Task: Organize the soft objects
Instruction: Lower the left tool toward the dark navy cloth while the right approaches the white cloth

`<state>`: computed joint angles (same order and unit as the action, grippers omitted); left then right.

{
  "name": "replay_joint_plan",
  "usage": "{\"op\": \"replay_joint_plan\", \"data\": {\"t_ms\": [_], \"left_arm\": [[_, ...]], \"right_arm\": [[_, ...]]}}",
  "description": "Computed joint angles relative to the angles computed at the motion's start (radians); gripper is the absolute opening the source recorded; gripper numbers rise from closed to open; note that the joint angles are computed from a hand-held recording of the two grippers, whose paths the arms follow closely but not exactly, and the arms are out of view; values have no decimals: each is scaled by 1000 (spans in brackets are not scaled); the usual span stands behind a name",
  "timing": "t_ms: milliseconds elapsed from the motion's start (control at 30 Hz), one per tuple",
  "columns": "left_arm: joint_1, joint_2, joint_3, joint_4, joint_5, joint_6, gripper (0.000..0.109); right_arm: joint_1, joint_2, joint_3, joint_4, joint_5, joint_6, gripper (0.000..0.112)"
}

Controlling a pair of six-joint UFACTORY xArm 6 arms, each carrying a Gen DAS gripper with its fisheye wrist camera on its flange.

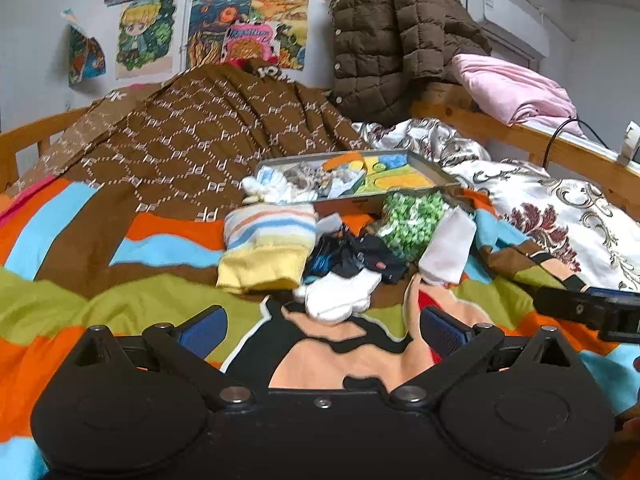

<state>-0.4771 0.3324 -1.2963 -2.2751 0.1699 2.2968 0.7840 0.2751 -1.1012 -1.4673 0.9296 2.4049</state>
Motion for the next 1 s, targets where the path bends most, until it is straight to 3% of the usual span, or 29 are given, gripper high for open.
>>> {"op": "replay_joint_plan", "data": {"t_ms": [167, 533, 767, 933, 1000], "left_arm": [[-5, 14, -32, 3, 8, 4, 102], [-13, 30, -99, 148, 6, -151, 102], [-30, 62, -152, 348, 6, -325, 102], [-39, 96, -207, 563, -1, -477, 102], [-44, 109, -228, 710, 3, -561, 102]], "right_arm": [[7, 11, -12, -8, 40, -19, 103], [-11, 44, -43, -49, 101, -59, 103], [-42, 76, -90, -65, 109, -93, 103], [-76, 115, -148, -66, 131, -103, 103], [-98, 133, -171, -69, 116, -104, 103]]}}
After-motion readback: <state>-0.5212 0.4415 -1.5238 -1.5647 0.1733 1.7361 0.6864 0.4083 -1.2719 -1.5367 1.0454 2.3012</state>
